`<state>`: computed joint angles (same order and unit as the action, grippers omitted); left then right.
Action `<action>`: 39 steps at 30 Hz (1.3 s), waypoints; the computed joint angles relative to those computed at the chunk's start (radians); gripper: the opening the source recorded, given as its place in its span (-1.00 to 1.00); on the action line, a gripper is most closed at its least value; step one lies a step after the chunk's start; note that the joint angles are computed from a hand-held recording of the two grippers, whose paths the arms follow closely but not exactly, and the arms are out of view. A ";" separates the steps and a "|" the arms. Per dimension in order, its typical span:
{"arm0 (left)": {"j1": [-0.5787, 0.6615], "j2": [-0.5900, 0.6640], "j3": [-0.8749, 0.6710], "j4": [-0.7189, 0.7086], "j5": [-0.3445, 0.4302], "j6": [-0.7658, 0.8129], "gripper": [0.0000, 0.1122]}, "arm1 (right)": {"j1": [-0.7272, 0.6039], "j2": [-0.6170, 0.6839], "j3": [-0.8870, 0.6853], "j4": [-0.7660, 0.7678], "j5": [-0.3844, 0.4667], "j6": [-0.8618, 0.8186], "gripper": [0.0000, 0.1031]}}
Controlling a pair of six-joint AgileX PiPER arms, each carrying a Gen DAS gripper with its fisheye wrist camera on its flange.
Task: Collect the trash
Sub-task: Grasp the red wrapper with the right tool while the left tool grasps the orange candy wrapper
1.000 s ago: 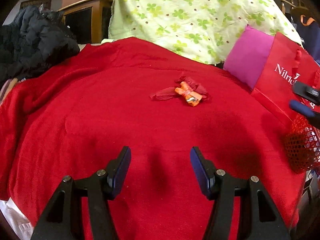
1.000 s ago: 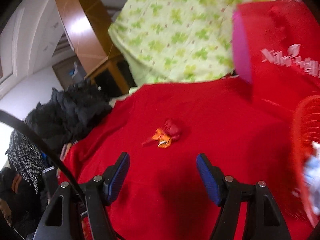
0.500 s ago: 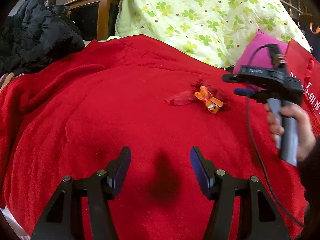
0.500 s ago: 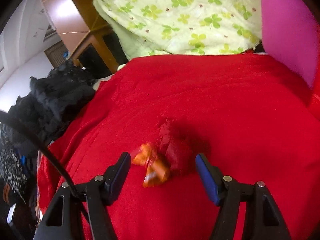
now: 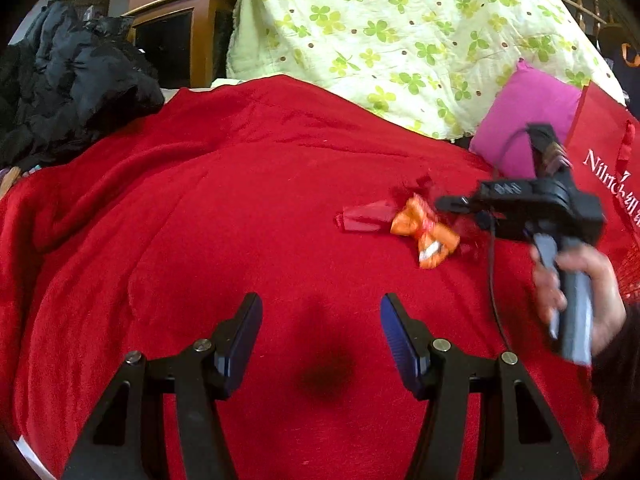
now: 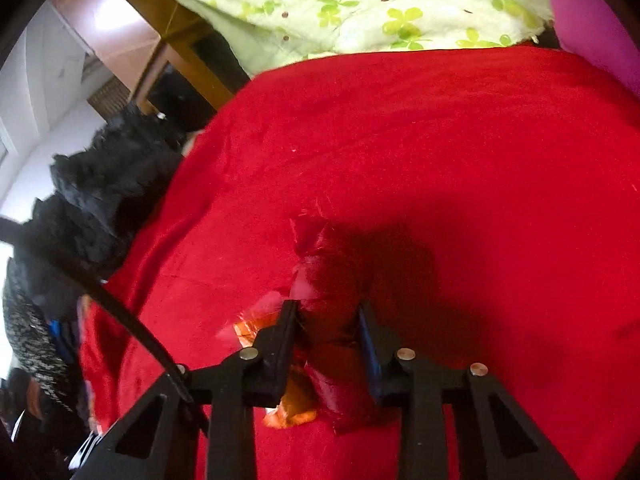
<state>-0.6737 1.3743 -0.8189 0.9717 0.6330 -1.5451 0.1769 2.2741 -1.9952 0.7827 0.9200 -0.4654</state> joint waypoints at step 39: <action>-0.077 0.118 -0.021 -0.474 -0.190 0.403 -0.46 | -0.563 -1.149 1.254 0.253 0.090 -0.645 -0.39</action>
